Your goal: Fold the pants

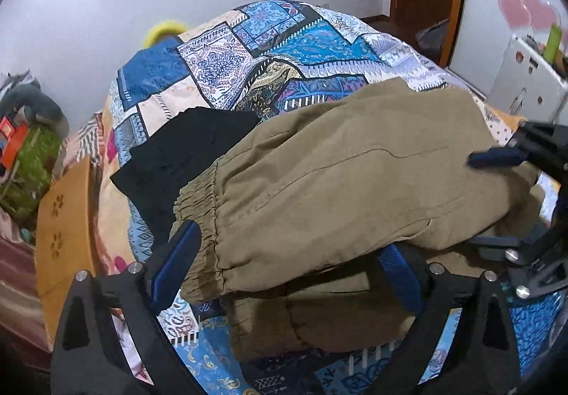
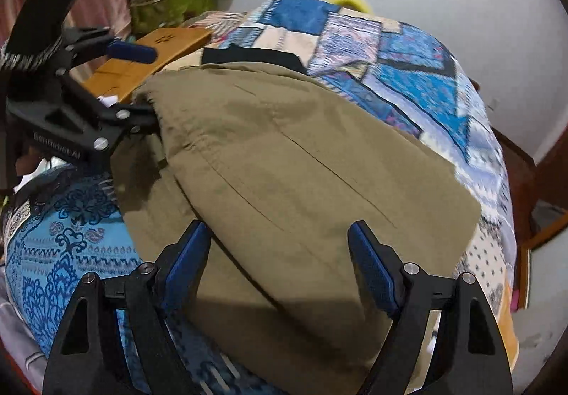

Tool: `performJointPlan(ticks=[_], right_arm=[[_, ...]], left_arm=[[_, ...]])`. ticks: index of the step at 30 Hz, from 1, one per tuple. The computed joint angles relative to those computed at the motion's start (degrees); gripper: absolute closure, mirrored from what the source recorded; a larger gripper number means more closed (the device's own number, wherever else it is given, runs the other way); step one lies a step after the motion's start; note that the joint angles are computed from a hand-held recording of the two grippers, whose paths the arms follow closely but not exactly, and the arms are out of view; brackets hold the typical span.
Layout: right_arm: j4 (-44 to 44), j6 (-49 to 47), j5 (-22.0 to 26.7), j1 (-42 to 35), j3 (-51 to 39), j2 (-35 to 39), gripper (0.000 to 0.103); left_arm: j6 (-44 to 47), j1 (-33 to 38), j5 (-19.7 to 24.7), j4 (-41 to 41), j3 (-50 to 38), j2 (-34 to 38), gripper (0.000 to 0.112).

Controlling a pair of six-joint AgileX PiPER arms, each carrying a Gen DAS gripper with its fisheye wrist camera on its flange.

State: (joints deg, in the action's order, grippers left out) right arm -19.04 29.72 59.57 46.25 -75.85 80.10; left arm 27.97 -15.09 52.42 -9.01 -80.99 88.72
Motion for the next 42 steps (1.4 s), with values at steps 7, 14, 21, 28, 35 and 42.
performJointPlan(ticks=[7, 14, 21, 28, 35, 42], right_arm=[[-0.1, -0.2, -2.4, -1.5, -1.3, -0.4, 0.087], [-3.1, 3.9, -2.6, 0.1, -2.2, -3.4, 0.095], [-6.9, 7.2, 0.3, 4.2, -1.3, -6.2, 0.095], [-3.1, 8.4, -0.3, 4.4, 3.3, -7.3, 0.094], [0.9, 12.3, 0.2, 5.3, 6.2, -9.9, 0.078], [-0.8, 17.7, 0.5, 9.0, 5.8, -13.9, 0.065]], left_arm=[[2.4, -0.2, -0.5, -0.2, 3.2, -1.8, 0.015], [-5.9, -4.2, -8.7, 11.4, 8.9, -5.8, 0.084], [3.3, -1.1, -5.8, 2.4, 9.2, -11.4, 0.096], [3.9, -1.7, -6.3, 2.8, 15.6, -13.7, 0.094], [7.3, 1.5, -4.2, 0.2, 18.6, -15.7, 0.075], [12.5, 8.7, 2.3, -7.0, 15.5, -17.9, 0.059]])
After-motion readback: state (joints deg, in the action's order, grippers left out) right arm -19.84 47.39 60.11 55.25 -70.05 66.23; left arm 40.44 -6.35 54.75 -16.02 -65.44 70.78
